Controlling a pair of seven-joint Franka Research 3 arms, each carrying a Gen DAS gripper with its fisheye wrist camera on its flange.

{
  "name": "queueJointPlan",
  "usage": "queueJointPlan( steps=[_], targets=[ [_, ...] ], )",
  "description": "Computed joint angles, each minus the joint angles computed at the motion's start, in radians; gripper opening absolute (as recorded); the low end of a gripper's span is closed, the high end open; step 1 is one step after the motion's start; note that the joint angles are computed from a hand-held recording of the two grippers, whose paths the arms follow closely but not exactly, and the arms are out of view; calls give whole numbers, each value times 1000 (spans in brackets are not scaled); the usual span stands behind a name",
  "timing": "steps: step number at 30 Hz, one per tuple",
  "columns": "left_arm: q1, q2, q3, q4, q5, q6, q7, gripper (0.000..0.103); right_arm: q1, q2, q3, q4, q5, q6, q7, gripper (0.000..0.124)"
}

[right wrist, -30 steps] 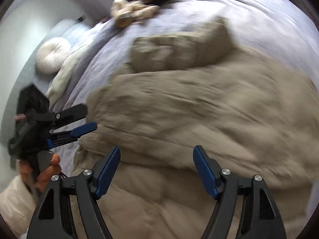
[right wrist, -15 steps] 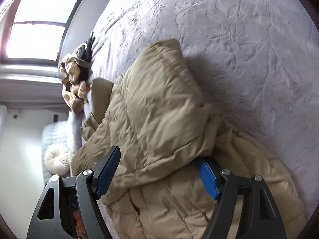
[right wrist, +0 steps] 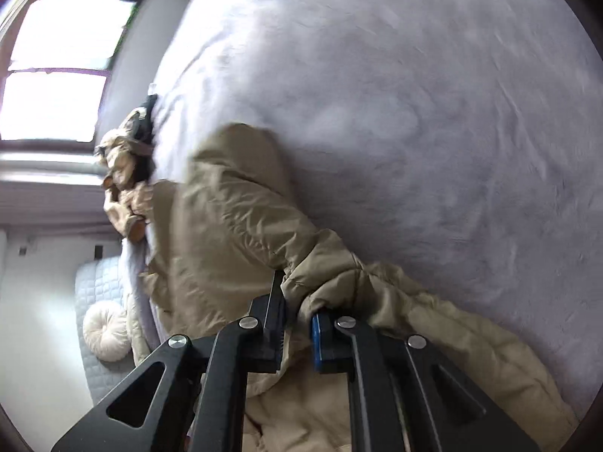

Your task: Fold large clothes

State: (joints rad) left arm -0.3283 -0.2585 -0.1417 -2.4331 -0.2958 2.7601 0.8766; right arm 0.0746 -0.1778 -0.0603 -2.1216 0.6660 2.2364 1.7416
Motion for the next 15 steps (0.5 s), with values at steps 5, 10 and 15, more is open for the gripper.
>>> queueJointPlan(
  steps=[5,10,15],
  targets=[
    [-3,30,8,23,-14,-6,34,10,6,-21,-36,45,77,-131,-189,41],
    [15,62,-9,52,-1,-25,33,10,-14,5,-80,104,290,-134,-322,70],
    [41,123,-41,123,62,-53,-24,10,-57,222,-53,244,391,-163,-239,69]
  ],
)
